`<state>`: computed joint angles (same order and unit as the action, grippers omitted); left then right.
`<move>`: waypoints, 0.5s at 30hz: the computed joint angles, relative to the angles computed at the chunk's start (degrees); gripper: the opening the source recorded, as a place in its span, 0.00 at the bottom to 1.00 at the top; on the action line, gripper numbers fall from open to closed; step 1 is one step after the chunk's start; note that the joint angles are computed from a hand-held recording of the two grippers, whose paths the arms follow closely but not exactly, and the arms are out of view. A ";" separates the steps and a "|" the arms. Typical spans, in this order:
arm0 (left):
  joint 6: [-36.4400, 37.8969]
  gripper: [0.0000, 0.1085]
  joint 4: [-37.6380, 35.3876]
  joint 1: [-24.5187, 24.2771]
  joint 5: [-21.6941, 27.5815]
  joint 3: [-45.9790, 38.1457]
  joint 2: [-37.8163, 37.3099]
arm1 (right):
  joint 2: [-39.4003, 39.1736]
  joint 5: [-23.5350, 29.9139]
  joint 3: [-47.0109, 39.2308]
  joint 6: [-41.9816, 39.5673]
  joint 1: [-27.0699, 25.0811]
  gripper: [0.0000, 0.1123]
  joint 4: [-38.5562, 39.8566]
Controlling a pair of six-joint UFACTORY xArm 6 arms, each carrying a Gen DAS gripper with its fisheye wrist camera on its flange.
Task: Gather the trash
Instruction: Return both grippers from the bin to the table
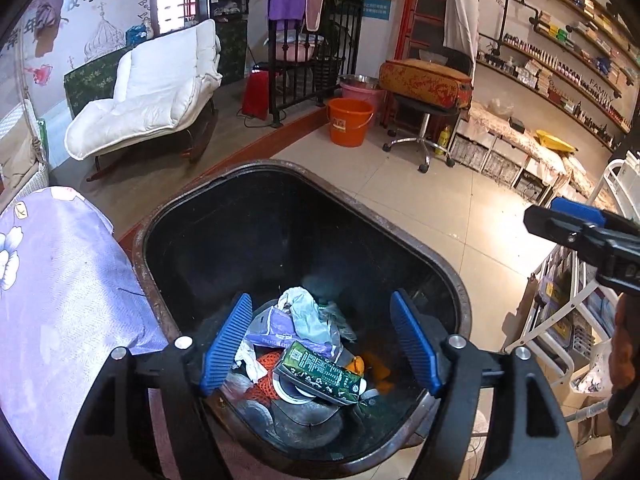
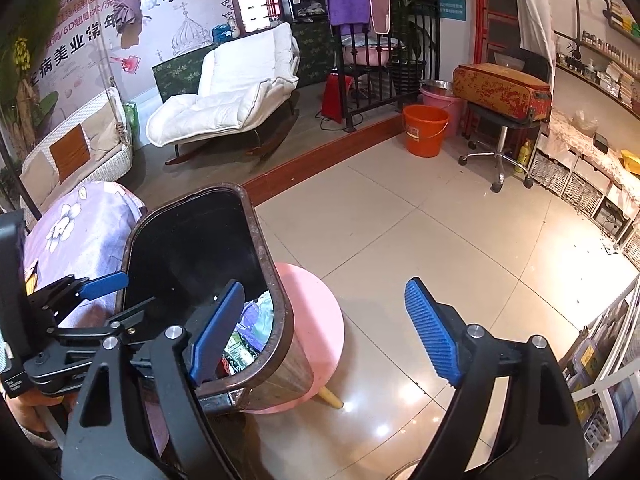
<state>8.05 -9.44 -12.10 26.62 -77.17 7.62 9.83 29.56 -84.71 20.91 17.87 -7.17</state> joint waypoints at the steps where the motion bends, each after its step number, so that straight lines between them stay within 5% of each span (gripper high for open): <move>1: -0.30 0.68 -0.21 0.08 -0.75 0.91 -0.90 | -0.32 -0.08 0.43 0.06 0.09 0.74 -0.02; 15: -4.19 0.76 2.20 4.30 -7.28 15.18 -16.07 | 2.69 1.12 -5.31 -6.93 4.47 0.75 4.76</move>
